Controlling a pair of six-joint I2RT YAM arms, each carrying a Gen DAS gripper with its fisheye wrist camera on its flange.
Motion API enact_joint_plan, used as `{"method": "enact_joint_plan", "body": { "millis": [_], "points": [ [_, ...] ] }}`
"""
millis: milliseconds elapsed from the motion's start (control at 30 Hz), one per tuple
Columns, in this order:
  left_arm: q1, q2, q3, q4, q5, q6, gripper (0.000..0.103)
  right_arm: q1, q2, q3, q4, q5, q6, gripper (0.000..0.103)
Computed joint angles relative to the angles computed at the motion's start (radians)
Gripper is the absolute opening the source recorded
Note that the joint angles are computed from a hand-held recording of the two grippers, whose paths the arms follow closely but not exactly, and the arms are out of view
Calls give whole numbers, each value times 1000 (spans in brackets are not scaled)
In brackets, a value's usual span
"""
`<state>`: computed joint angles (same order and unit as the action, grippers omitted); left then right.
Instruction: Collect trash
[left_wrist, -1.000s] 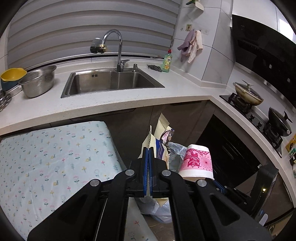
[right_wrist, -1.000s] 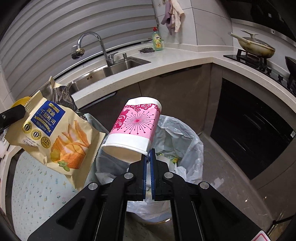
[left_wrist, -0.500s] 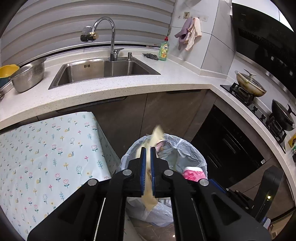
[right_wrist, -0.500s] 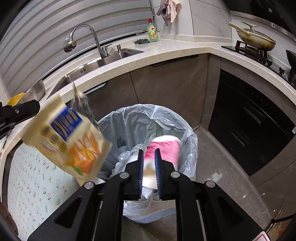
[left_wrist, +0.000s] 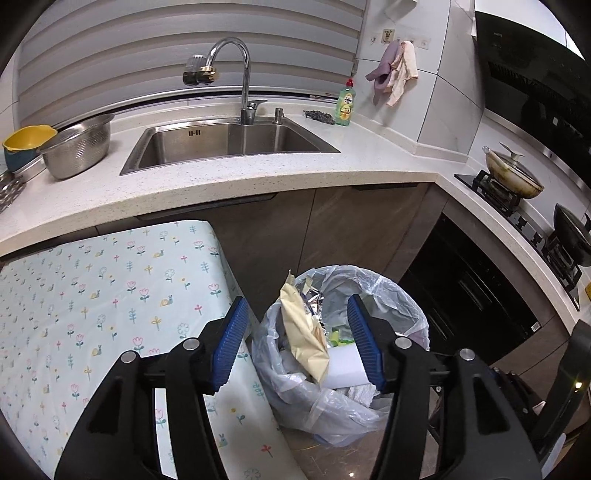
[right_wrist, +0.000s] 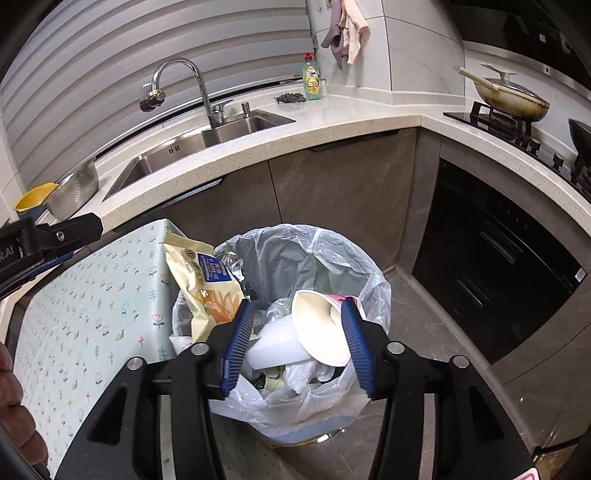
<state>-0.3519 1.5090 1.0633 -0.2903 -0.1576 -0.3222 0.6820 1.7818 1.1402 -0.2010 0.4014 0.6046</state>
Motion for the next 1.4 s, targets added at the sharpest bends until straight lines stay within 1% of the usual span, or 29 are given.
{"method": "enact_joint_plan", "body": {
  "millis": [67, 133, 233, 333, 367, 400, 433, 500, 633, 767, 900, 1033, 1400],
  "points": [
    [-3, -17, -13, -9, -16, 1, 57, 12, -12, -1, -8, 9, 0, 58],
    [-8, -41, -35, -12, -35, 0, 60, 28, -25, -2, -25, 23, 0, 61],
    [-15, -80, -66, -22, -53, -2, 63, 53, -43, -4, -49, 35, -4, 63],
    [-26, -125, -101, -42, -100, -9, 73, 81, -64, -2, -83, 44, -10, 64],
    [-29, -141, -115, -44, -113, -12, 77, 92, -77, -9, -91, 49, -10, 65],
    [-32, -158, -128, -46, -126, -13, 79, 102, -88, -13, -98, 53, -7, 67],
    [-35, -177, -141, -54, -137, -16, 80, 113, -98, -18, -104, 55, 0, 71],
    [-42, -210, -160, -72, -156, -26, 88, 131, -122, -32, -112, 51, 13, 74],
    [-56, -280, -206, -104, -193, -37, 91, 167, -159, -49, -143, 63, 47, 79],
    [-78, -339, -249, -141, -227, -50, 93, 208, -176, -52, -189, 100, 80, 81],
    [-93, -385, -284, -175, -235, -71, 94, 242, -183, -54, -229, 132, 112, 83],
    [-111, -408, -307, -205, -242, -83, 95, 272, -194, -56, -264, 152, 123, 84],
    [-142, -442, -354, -248, -250, -130, 96, 300, -210, -66, -292, 142, 145, 85]
  ]
}}
